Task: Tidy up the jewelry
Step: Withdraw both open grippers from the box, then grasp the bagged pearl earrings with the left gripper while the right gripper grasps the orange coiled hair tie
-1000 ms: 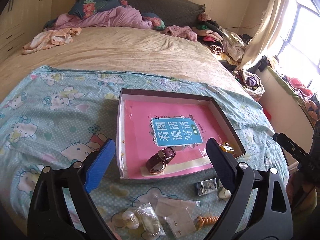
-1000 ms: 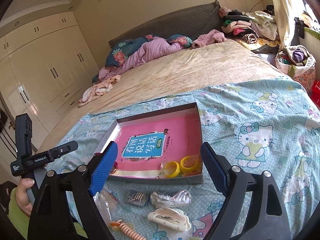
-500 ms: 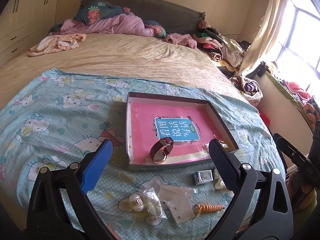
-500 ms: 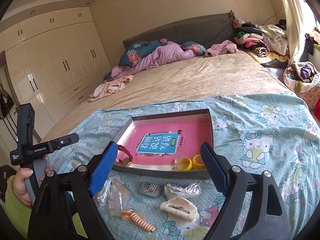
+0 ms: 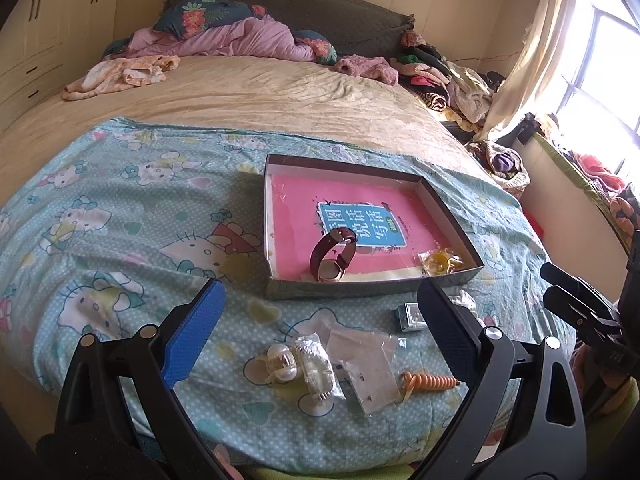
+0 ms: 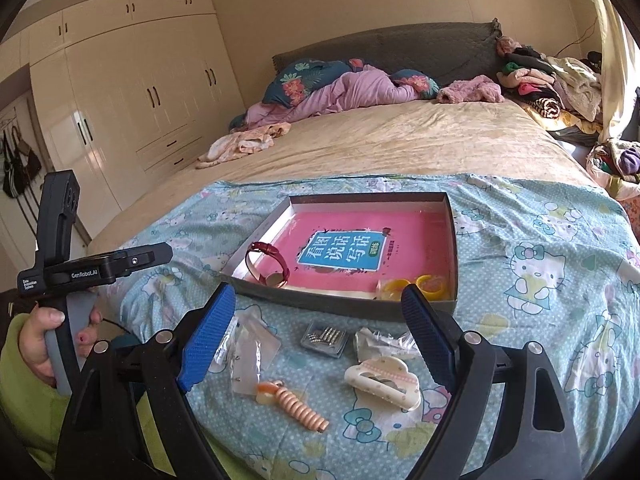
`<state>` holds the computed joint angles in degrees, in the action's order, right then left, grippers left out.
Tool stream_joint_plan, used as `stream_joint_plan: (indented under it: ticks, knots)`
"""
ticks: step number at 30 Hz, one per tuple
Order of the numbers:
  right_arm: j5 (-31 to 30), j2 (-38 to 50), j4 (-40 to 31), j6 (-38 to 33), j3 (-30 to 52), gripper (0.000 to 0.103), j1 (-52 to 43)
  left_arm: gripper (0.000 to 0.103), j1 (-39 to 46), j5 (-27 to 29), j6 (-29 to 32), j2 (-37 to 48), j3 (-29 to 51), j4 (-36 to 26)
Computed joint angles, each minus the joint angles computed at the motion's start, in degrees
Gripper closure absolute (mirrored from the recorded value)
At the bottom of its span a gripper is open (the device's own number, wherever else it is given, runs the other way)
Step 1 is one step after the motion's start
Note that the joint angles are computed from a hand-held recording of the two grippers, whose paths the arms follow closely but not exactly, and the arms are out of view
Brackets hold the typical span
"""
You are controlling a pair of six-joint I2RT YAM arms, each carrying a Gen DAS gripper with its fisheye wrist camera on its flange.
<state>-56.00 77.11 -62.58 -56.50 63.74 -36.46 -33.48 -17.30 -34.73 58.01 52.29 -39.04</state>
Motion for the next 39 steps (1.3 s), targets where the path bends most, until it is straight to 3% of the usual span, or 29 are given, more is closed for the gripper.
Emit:
stream_joint_plan:
  ticks: [17, 25, 27, 33, 35, 39]
  knots:
    - [5.66, -2.85, 0.23, -10.19, -9.41, 0.019, 1.41, 0.013, -5.98, -0.54, -4.85, 0.25, -6.43, -0.86]
    - [8.19, -3.00, 1.84, -11.29, -12.73, 0.019, 2.69, 0.014, -8.40, 1.27, -7.18, 1.25, -9.64, 0.31]
    - [8.51, -3.11, 1.89, -11.70, -13.20, 0.019, 2.87, 0.019, -8.60, 2.30, -7.37, 1.62, -10.49, 0.98]
    - [9.84, -2.73, 1.96, -13.42, -14.44, 0.019, 2.99, 0.055, -9.05, 4.70, -8.39, 3.12, -12.43, 2.93]
    - [10.72, -2.55, 2.73, -13.37, -15.07, 0.019, 3.62, 0.062, -8.55, 5.88, -8.09, 3.52, -12.84, 3.66]
    - [13.24, -2.82, 6.01, -13.01, -17.58, 0.019, 5.44, 0.064, -8.15, 6.80, -8.16, 4.16, -13.42, 4.55]
